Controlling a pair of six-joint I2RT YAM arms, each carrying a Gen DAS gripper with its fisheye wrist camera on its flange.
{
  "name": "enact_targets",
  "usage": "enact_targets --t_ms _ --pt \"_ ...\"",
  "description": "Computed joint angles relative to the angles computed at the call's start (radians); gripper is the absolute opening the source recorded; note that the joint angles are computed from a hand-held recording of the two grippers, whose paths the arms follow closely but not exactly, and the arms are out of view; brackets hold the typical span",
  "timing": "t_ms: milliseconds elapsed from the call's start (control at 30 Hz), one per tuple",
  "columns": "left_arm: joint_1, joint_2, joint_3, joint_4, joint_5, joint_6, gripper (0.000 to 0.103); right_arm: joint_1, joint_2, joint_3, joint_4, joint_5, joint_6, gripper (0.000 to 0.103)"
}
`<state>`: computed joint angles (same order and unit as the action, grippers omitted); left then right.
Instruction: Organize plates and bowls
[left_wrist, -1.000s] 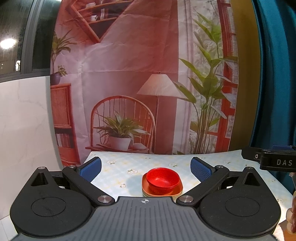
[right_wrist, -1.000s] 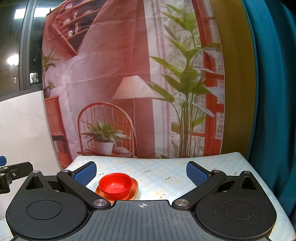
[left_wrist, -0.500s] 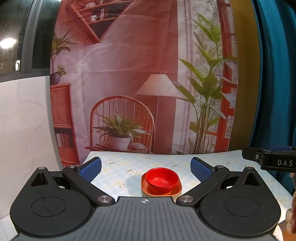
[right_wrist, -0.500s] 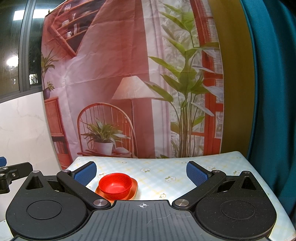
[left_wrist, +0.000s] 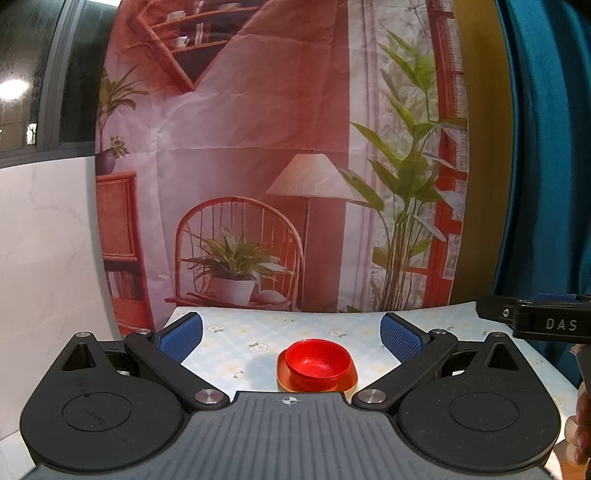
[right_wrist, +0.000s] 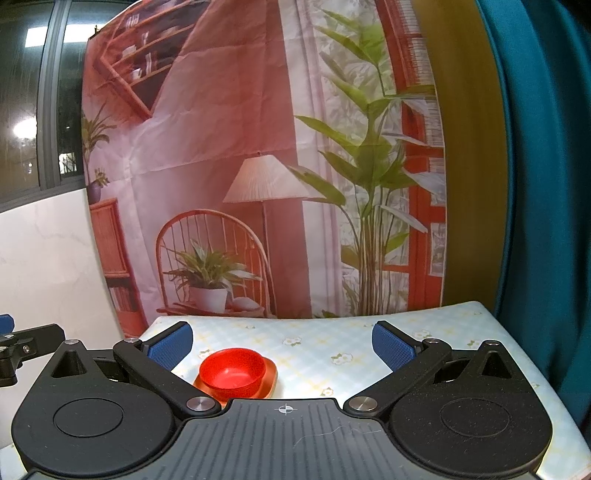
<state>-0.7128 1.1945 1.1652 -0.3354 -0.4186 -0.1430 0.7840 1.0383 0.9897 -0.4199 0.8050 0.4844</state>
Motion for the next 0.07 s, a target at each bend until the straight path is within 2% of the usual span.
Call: enact_targets --t_ms 67 --pt "-0.002 0.009 0.009 -0.004 -0.003 -0.002 0.103 0.001 0.000 0.000 0.000 0.000 -0.001 0.103"
